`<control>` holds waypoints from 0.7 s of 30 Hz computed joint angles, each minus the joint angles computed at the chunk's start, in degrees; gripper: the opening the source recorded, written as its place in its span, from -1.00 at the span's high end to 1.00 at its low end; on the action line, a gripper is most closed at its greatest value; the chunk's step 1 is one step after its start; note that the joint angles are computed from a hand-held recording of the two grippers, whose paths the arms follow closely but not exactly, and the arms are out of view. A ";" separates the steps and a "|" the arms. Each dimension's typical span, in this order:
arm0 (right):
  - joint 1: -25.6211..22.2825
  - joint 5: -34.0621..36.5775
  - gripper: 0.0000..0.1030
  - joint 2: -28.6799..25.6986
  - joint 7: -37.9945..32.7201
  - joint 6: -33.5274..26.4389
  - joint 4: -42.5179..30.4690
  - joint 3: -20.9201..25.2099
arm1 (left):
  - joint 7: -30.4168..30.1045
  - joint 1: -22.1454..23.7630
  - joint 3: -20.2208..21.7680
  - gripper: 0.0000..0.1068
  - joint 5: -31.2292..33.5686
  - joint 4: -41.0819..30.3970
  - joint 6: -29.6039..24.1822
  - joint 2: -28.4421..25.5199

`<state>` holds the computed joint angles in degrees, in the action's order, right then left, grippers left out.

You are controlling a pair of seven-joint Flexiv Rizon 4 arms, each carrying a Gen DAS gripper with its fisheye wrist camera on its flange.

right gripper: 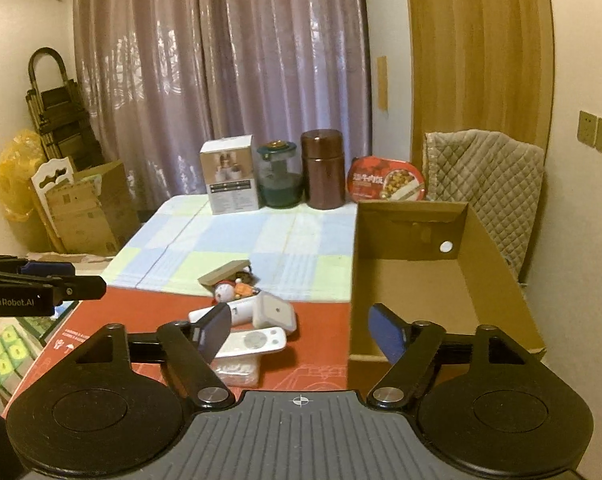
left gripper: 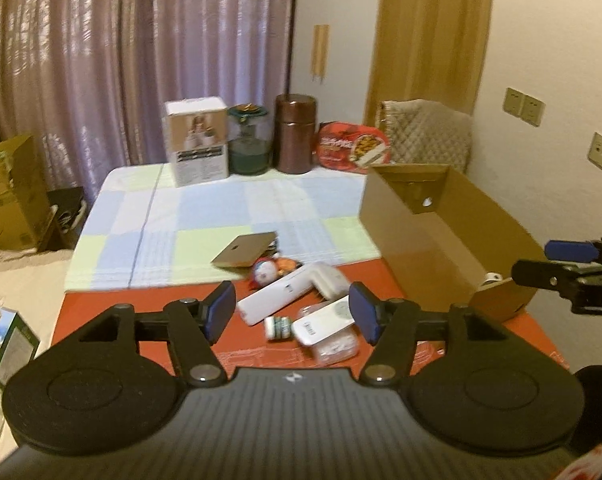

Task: Organize rigid objects
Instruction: 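Move both open tools back over the remaining objects on the mat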

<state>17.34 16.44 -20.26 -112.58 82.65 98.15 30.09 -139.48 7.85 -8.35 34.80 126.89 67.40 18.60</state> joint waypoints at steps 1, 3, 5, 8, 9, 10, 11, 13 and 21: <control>-0.16 0.32 -0.50 -0.30 -0.43 0.08 0.17 0.42 | -0.01 0.02 0.30 -0.12 -0.06 0.52 0.02 0.25; -0.40 0.86 -0.53 -1.01 -1.08 0.04 0.16 1.22 | -0.20 0.40 0.51 -0.15 0.08 1.33 0.05 0.49; -0.55 1.31 -0.55 -1.86 -1.91 0.35 0.33 2.02 | -0.45 0.95 0.48 -0.16 0.48 1.82 0.01 0.16; -1.11 1.79 -0.57 -3.65 -3.64 1.71 0.89 3.75 | -1.60 1.95 0.25 -0.20 2.42 2.48 0.73 -0.95; -1.16 1.61 -0.57 -4.30 -4.01 2.37 1.17 4.09 | -1.93 2.19 0.33 -0.21 3.29 2.72 1.52 -1.59; -0.86 1.15 -0.57 -5.25 -4.04 3.08 1.37 4.14 | -2.10 2.36 0.56 -0.23 4.08 2.95 2.43 -2.41; -0.96 0.66 -0.57 -6.11 -3.93 3.34 1.38 4.51 | -2.05 2.48 1.01 -0.24 4.76 3.15 3.62 -3.54; -1.04 -0.51 -0.57 -8.08 -3.42 3.60 1.17 5.22 | -2.21 2.69 1.88 -0.25 6.38 3.36 6.07 -6.09; 2.75 -8.20 -0.57 -15.49 1.76 5.61 -0.43 3.16 | -3.86 1.33 7.44 -0.25 13.47 0.75 12.97 -16.87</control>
<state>20.09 8.24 -35.75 -110.82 88.26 97.72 33.25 -143.34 9.18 -0.91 48.26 127.65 80.36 1.73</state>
